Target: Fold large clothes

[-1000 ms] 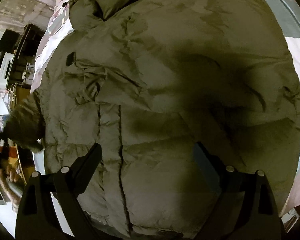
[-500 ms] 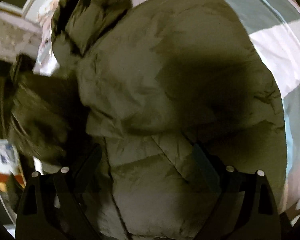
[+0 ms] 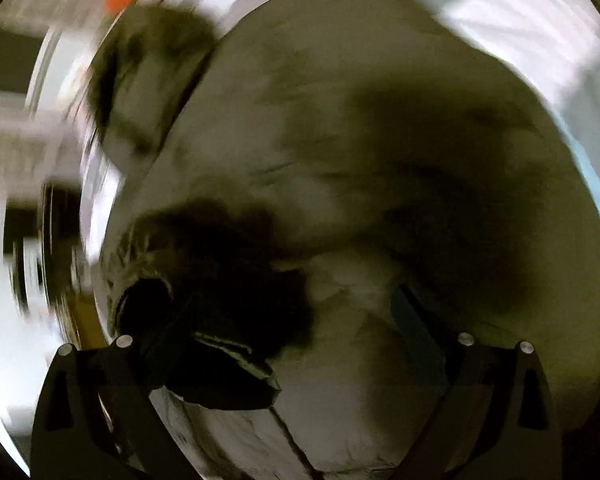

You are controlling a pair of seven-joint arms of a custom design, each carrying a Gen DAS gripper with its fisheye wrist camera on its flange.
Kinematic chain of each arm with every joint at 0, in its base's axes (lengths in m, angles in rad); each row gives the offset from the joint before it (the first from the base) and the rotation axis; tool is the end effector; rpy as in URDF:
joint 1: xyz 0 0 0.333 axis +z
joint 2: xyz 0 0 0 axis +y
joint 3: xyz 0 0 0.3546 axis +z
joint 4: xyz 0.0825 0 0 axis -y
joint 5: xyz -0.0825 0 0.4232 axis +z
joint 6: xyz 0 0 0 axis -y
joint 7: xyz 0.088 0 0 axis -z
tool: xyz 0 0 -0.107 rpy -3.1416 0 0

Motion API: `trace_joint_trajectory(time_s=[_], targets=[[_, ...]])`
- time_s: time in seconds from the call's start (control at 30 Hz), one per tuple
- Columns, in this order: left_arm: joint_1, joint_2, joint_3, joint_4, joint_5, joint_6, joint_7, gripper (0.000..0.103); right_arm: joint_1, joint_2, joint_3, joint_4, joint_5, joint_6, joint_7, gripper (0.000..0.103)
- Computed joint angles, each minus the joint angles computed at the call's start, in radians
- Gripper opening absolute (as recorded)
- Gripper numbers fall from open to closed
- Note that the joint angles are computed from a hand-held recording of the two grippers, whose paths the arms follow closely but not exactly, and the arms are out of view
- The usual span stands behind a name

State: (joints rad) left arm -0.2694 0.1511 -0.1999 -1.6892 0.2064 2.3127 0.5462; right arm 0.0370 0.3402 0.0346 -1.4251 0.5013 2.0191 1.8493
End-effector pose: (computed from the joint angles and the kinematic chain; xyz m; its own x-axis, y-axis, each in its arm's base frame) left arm 0.6224 -0.3010 0.5850 0.3721 -0.8800 0.2952 -0.8013 -0.4651 -0.3764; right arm 0.7371 0.0768 0.5649 -0.2974 -0.8026 -0.5171 -0.9238 0.3787 -0.0565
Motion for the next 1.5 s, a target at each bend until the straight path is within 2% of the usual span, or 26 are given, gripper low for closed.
trace_joint_trajectory(time_s=[0.03, 0.07, 0.13, 0.17, 0.2, 0.27, 0.33, 0.4, 0.47, 0.57, 0.63, 0.7, 0.77, 0.8, 0.83, 0.87, 0.9, 0.97, 1.03, 1.1, 1.17, 1.23, 1.3, 1.37, 1.43, 1.5], targets=[[-0.001, 0.017, 0.0, 0.016, 0.002, -0.027, 0.003, 0.097, -0.005, -0.014, 0.004, -0.027, 0.01, 0.033, -0.007, 0.097], [0.001, 0.029, 0.003, 0.026, 0.001, -0.039, 0.009, 0.097, -0.005, -0.009, 0.006, -0.02, 0.005, 0.026, -0.017, 0.097], [-0.007, 0.064, 0.014, 0.059, 0.034, -0.078, -0.011, 0.097, -0.009, 0.044, 0.02, 0.062, 0.005, -0.085, -0.085, 0.097], [-0.011, 0.08, 0.02, 0.075, 0.055, -0.094, -0.021, 0.094, -0.007, 0.056, 0.028, 0.076, 0.001, -0.123, -0.114, 0.097], [-0.015, 0.092, 0.025, 0.089, 0.072, -0.116, -0.026, 0.083, 0.002, 0.066, 0.032, 0.084, -0.012, -0.151, -0.134, 0.097], [-0.021, 0.132, 0.032, 0.143, 0.092, -0.183, -0.018, 0.071, 0.009, 0.078, 0.039, 0.083, 0.0, -0.18, -0.158, 0.096], [-0.011, 0.128, 0.037, 0.131, 0.074, -0.173, -0.029, 0.071, 0.005, 0.102, 0.055, 0.1, 0.05, -0.201, -0.187, 0.091], [0.006, 0.124, 0.041, 0.115, 0.041, -0.141, -0.044, 0.075, 0.005, 0.126, 0.069, 0.132, 0.091, -0.202, -0.228, 0.053], [0.017, 0.122, 0.046, 0.107, 0.028, -0.129, -0.056, 0.075, 0.014, 0.155, 0.083, 0.184, 0.115, -0.168, -0.281, 0.04], [0.025, 0.134, 0.058, 0.124, 0.038, -0.148, -0.08, 0.076, 0.015, 0.18, 0.101, 0.231, 0.174, -0.08, -0.328, 0.04], [0.04, 0.146, 0.065, 0.135, 0.022, -0.134, -0.105, 0.076, 0.019, 0.201, 0.105, 0.283, 0.184, -0.052, -0.326, 0.047], [0.048, 0.156, 0.072, 0.152, 0.017, -0.14, -0.131, 0.076, 0.034, 0.18, 0.089, 0.279, 0.142, -0.016, -0.315, 0.082], [0.059, 0.15, 0.069, 0.145, -0.011, -0.127, -0.153, 0.077, 0.078, 0.109, 0.052, 0.188, 0.049, 0.122, -0.3, 0.093], [0.059, 0.144, 0.068, 0.139, -0.015, -0.119, -0.165, 0.081, 0.093, 0.08, 0.043, 0.147, 0.009, 0.169, -0.297, 0.094], [0.052, 0.135, 0.067, 0.135, -0.004, -0.116, -0.18, 0.085, 0.112, 0.047, 0.029, 0.098, -0.047, 0.225, -0.296, 0.094], [0.046, 0.121, 0.066, 0.121, 0.013, -0.114, -0.185, 0.094, 0.118, 0.024, 0.03, 0.059, -0.073, 0.265, -0.31, 0.094], [0.034, 0.12, 0.065, 0.127, 0.042, -0.121, -0.192, 0.097, 0.116, 0.009, 0.041, 0.035, -0.079, 0.276, -0.35, 0.094], [-0.002, 0.109, 0.062, 0.134, 0.132, -0.136, -0.208, 0.097, 0.093, 0.021, 0.068, 0.055, -0.051, 0.206, -0.444, 0.094], [-0.017, 0.096, 0.057, 0.123, 0.184, -0.127, -0.207, 0.1, 0.085, 0.05, 0.092, 0.1, -0.029, 0.083, -0.528, 0.094], [-0.032, 0.12, 0.048, 0.159, 0.22, -0.144, -0.179, 0.101, 0.101, 0.087, 0.087, 0.142, -0.056, -0.009, -0.545, 0.094], [-0.038, 0.152, 0.047, 0.213, 0.219, -0.221, -0.118, 0.101, 0.108, 0.123, 0.08, 0.171, -0.052, -0.055, -0.513, 0.094], [-0.046, 0.198, 0.053, 0.274, 0.229, -0.291, -0.073, 0.101, 0.109, 0.201, 0.075, 0.262, -0.041, -0.119, -0.442, 0.086], [-0.055, 0.231, 0.062, 0.319, 0.235, -0.344, -0.051, 0.101, 0.108, 0.244, 0.063, 0.31, -0.053, -0.138, -0.379, 0.061], [-0.058, 0.265, 0.076, 0.358, 0.246, -0.397, -0.027, 0.101, 0.095, 0.266, 0.066, 0.333, -0.043, -0.132, -0.346, 0.049], [-0.055, 0.308, 0.086, 0.412, 0.231, -0.432, -0.013, 0.101, 0.084, 0.273, 0.069, 0.337, -0.035, -0.111, -0.323, 0.048], [-0.043, 0.303, 0.089, 0.4, 0.204, -0.419, -0.032, 0.101, 0.083, 0.275, 0.072, 0.339, -0.039, -0.076, -0.322, 0.048]])
